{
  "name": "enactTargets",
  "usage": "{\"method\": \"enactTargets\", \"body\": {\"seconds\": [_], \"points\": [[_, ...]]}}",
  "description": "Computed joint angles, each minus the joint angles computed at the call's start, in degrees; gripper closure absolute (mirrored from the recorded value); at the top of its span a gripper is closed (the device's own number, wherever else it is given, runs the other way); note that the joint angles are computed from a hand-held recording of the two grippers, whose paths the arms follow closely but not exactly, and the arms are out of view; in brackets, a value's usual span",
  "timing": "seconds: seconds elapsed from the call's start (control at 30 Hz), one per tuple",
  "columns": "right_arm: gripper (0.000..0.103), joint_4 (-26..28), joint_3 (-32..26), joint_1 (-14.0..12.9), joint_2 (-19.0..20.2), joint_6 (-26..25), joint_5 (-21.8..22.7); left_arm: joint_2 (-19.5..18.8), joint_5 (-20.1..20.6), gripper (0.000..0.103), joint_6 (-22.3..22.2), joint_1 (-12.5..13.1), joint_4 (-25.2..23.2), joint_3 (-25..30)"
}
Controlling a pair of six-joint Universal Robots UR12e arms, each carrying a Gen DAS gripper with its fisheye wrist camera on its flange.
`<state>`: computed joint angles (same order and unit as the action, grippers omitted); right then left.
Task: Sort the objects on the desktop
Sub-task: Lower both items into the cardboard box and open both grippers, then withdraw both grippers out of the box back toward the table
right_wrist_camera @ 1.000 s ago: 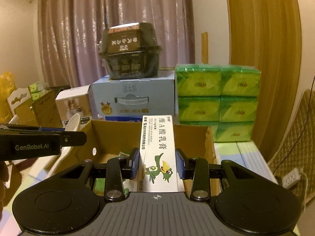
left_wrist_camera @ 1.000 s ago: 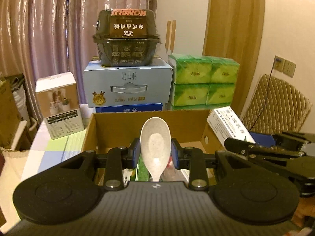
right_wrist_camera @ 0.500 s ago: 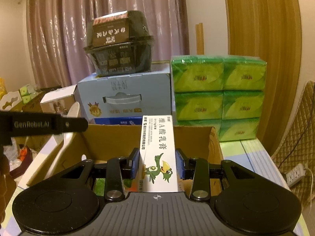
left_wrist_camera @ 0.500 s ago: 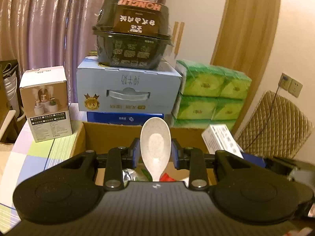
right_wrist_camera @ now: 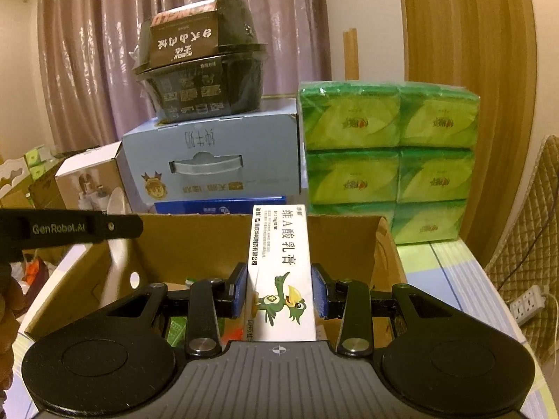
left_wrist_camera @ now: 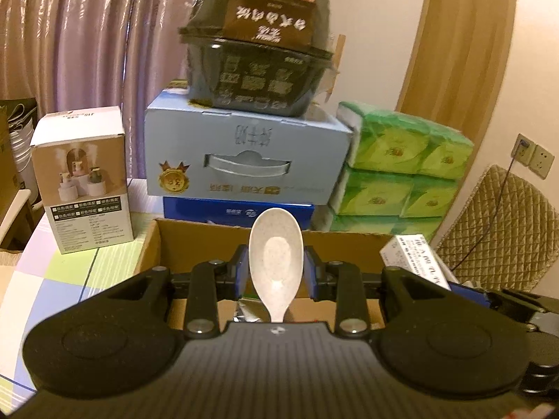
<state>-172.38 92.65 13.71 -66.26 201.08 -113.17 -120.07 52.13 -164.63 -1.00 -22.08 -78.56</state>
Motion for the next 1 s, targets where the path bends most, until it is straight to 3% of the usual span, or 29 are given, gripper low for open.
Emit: {"method": "enactTargets", "body": {"seconds": [0.1,0.3,0.43,0.83,1.0], "points": [[0.068,-0.03,-0.14,-0.09,0.16,0.42,0.35,-0.14,1.58,0.066,0.45,-0.04,-0.29,0.05],[0.067,-0.99,0.22,-0.39,0.28,2.49,2.32,0.44,1.64,0.065,0.6,0.43,-0.93,-0.32],[0.051,-1.55,0.75,-0.8,0.08,5.18,3.69,1.05,1.6,0.065,1.76,0.65,-1.45,-0.85],[0.047,-3.94,2.71,-0.1,-1.54,7.08,1.63,4.29,3.7,0.056,6.44,1.86,-2.76,-5.31],[0.04,-5.34,5.03,0.63,-3.29,6.39,1.24,6.89,4.33,0.049,8.14,2.94,-3.58,-9.16]]}}
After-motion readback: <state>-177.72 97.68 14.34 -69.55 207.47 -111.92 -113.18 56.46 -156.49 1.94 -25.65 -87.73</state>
